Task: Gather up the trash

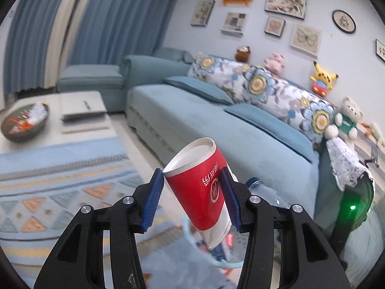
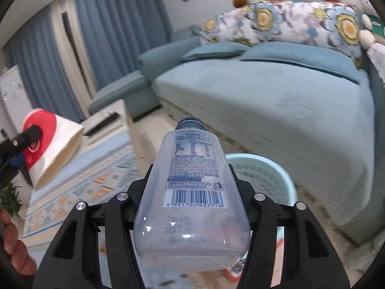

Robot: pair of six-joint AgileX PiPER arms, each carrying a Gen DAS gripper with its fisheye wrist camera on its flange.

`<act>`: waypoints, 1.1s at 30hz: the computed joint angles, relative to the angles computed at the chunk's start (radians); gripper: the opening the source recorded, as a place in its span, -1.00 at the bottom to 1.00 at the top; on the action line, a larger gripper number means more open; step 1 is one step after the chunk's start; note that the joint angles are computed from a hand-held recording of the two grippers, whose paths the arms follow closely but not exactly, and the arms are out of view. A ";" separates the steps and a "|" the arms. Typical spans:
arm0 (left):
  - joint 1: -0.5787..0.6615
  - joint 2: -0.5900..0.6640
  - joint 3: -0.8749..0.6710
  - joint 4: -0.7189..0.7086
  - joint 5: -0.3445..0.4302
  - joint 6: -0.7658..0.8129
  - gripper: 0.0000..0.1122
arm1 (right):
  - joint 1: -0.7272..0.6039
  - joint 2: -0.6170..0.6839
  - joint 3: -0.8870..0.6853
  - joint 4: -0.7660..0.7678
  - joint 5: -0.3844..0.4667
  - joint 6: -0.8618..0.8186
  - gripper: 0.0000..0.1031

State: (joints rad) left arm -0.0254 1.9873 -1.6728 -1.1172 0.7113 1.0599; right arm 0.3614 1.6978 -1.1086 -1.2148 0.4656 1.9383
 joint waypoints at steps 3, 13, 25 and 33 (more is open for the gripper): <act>-0.081 0.054 -0.026 0.084 -0.051 -0.061 -0.17 | -0.054 0.015 0.053 -0.005 -0.050 0.045 0.01; -0.205 0.301 -0.286 0.353 -0.074 -0.321 -0.12 | -0.188 0.167 0.015 0.177 -0.200 -0.115 0.03; -0.136 0.266 -0.181 0.278 -0.030 -0.225 0.19 | -0.140 0.092 0.065 0.151 -0.204 -0.096 0.26; -0.003 0.004 0.090 0.074 -0.042 0.000 0.21 | 0.135 -0.064 -0.008 0.105 0.136 -0.120 0.30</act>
